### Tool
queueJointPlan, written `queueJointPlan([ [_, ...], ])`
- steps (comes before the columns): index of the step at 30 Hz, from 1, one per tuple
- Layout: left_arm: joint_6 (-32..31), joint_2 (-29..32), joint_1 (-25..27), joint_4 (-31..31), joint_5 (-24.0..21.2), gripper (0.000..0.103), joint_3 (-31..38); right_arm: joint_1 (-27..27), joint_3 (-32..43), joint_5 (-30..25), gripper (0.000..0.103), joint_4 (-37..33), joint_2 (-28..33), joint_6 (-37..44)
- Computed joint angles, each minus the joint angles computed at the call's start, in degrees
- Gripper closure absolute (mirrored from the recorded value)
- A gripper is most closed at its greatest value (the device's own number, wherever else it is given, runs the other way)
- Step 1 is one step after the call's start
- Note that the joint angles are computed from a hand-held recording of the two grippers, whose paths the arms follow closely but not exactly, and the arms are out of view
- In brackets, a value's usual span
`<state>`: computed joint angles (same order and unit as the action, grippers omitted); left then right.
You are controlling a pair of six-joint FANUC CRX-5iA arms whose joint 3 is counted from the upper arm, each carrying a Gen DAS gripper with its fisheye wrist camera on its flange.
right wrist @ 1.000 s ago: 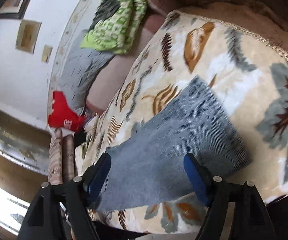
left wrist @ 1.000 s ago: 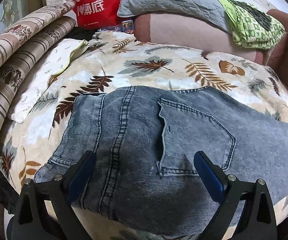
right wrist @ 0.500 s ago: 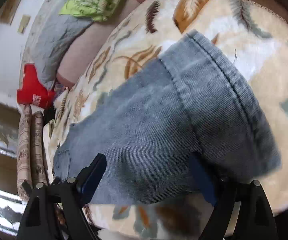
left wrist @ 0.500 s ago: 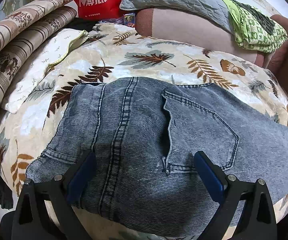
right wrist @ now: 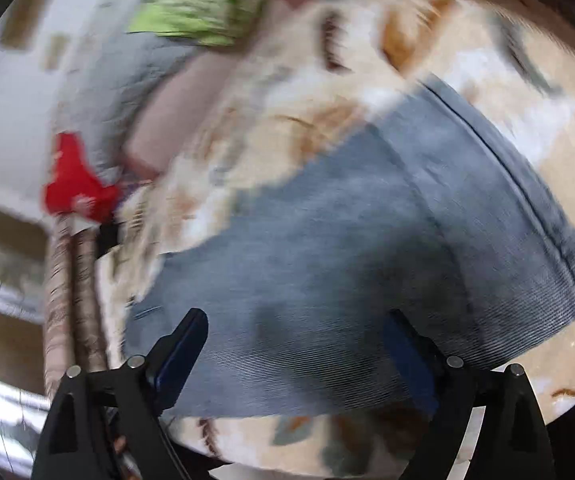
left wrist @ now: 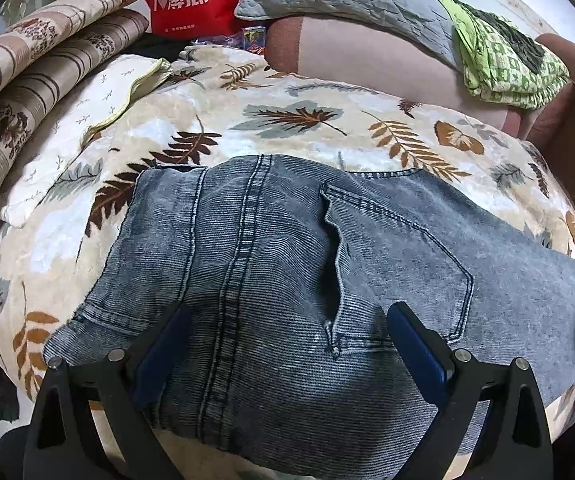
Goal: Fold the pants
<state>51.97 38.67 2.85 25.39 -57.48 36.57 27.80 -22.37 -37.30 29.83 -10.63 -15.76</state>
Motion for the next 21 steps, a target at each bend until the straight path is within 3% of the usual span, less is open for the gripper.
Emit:
queueJointPlan([
  [2,0.0,-0.4,-0.1,-0.3,0.5,0.004,-0.4,2.0,0.3,-2.8,0.012,3.2,-1.0,-1.3],
  [7,-0.5,-2.2,-0.2,0.8,1.6,0.004,-2.5,7.2,-11.5,-4.1,0.012,18.2,-9.8,-28.8],
  [9,-1.4,-3.3,-0.9,2.0,1.3,0.004,-3.5,9.4,-15.7,-6.5,0.012,20.3,-13.4,-38.4],
  [11,-2.1,-3.9,-2.2,3.1,-0.3,0.004,-3.6,10.2,-18.7,-7.6,0.012,20.2,-16.1,-42.8],
  [12,-3.4,-4.2,-3.0,4.2,-1.4,0.004,-3.8,9.9,-19.7,-7.3,0.012,20.3,-16.7,-44.4],
  [15,-6.8,-6.6,-6.2,6.5,-1.8,0.004,-7.3,4.5,-23.3,0.5,0.012,24.6,-16.9,-48.3],
  [19,-8.7,-7.2,-11.1,7.5,-6.0,0.004,-9.3,0.9,-24.0,2.1,0.012,24.9,-16.2,-49.3],
  [21,-8.4,-6.6,-13.1,6.6,-8.2,0.004,-9.0,-1.6,-25.6,5.0,0.012,28.0,-16.3,-53.6],
])
